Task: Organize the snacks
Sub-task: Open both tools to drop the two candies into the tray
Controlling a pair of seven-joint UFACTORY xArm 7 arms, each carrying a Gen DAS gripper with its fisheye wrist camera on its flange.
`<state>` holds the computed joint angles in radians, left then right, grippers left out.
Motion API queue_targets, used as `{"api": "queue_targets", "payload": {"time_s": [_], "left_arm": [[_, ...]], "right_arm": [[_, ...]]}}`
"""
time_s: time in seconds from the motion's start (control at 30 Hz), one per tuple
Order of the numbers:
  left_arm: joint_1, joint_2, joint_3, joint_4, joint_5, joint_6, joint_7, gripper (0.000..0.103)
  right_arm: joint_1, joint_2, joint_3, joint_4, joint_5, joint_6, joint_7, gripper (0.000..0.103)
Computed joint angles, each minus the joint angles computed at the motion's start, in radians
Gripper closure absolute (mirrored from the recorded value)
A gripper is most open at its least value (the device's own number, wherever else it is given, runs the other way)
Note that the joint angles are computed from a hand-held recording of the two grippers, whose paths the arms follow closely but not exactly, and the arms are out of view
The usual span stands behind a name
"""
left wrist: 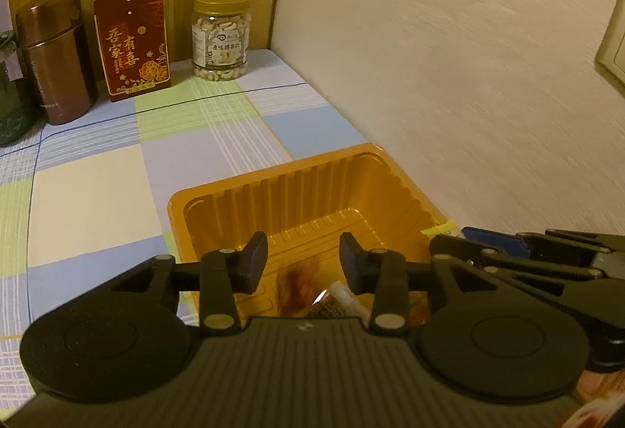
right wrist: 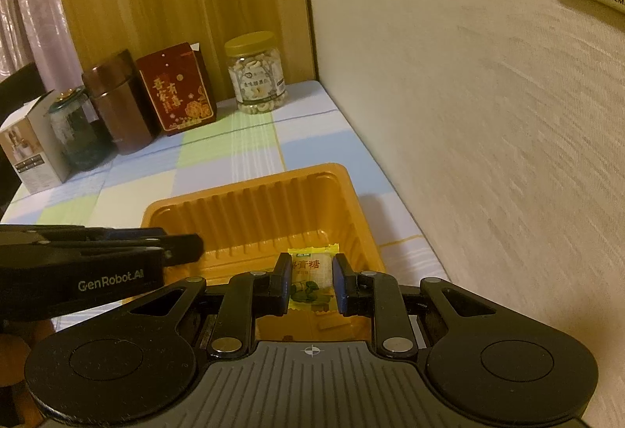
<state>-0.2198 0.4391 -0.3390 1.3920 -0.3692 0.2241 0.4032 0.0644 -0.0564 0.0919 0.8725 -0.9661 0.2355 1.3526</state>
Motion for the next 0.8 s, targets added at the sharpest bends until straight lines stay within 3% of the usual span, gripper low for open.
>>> {"api": "queue_targets", "payload": {"time_s": [0.63,0.8], "left_arm": [[0.045,-0.079,0.016,-0.089,-0.022,-0.033,0.023,0.067],[0.054,-0.104,0.016,-0.132,-0.033,-0.054,0.03,0.066]], "right_arm": [[-0.007,0.006,0.004,0.015,0.006,-0.034,0.008,0.08],[-0.013,0.02,-0.015,0.013,-0.014,-0.102,0.069,0.079]]}}
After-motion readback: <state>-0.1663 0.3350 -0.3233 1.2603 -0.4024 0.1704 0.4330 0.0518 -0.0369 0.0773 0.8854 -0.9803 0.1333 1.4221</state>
